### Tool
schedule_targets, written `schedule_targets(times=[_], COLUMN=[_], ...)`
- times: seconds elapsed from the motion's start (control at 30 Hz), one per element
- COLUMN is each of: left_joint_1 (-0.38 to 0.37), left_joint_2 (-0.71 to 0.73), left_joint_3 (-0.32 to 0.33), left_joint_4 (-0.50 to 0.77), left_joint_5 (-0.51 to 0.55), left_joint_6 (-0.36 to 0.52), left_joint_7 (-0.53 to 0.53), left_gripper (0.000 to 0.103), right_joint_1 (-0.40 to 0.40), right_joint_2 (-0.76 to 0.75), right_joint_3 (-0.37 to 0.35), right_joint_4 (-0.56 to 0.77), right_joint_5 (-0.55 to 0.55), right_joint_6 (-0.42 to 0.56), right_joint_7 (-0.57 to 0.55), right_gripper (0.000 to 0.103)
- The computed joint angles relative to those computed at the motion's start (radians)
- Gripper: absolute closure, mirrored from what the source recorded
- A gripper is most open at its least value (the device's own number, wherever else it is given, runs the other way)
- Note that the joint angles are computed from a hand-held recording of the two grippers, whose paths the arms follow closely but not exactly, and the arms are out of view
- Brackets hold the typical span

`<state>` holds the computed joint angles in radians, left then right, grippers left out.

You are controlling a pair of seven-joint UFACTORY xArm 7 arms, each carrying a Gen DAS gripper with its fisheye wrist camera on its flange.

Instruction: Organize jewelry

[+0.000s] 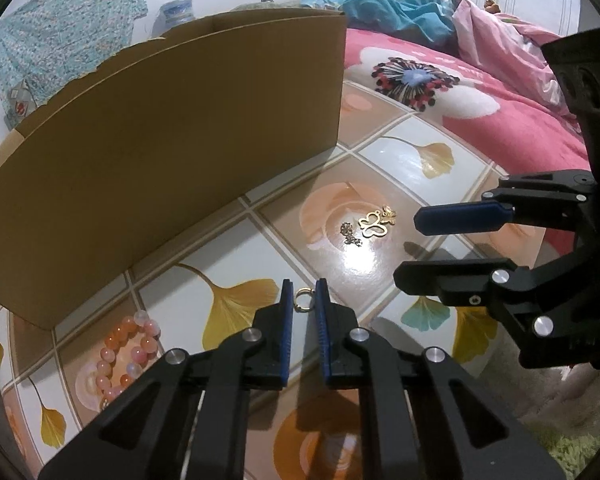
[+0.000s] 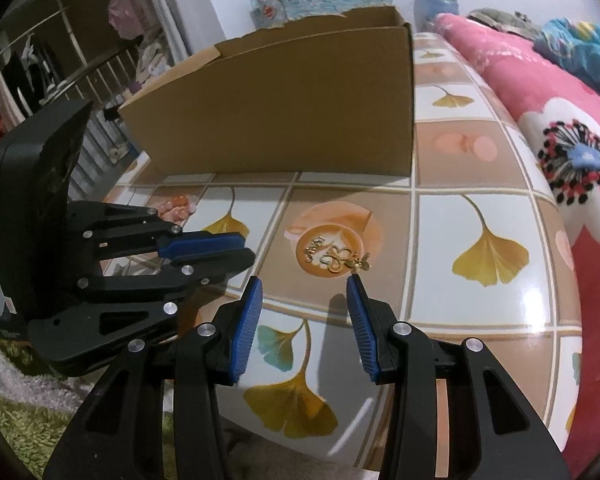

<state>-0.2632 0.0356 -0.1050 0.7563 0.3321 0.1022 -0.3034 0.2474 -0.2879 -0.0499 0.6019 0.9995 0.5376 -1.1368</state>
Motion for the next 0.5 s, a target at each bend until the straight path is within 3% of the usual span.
schedule_targets(times=[0.27, 0.5], left_joint_1=[0.013, 0.028], left_joint_2=[-0.03, -0.058], left_joint_3=[-0.008, -0.009], left_joint_4=[-0.036, -0.069], left_joint_5=[-0.086, -0.189], left_joint_6=[-0.011, -0.04], left_joint_7=[0.05, 0.124], left_gripper=[0.092, 0.092], right_joint_1=[0.02, 0.021], right_joint_2=[0.007, 0.028], right_joint_3=[0.016, 0.037], right_joint_4=[0.005, 0.014], right_joint_5=[-0.019, -0.074], right_joint_6=[0.012, -0.068], right_joint_7=[-0.016, 0.03], right_gripper=[0.062, 0.066])
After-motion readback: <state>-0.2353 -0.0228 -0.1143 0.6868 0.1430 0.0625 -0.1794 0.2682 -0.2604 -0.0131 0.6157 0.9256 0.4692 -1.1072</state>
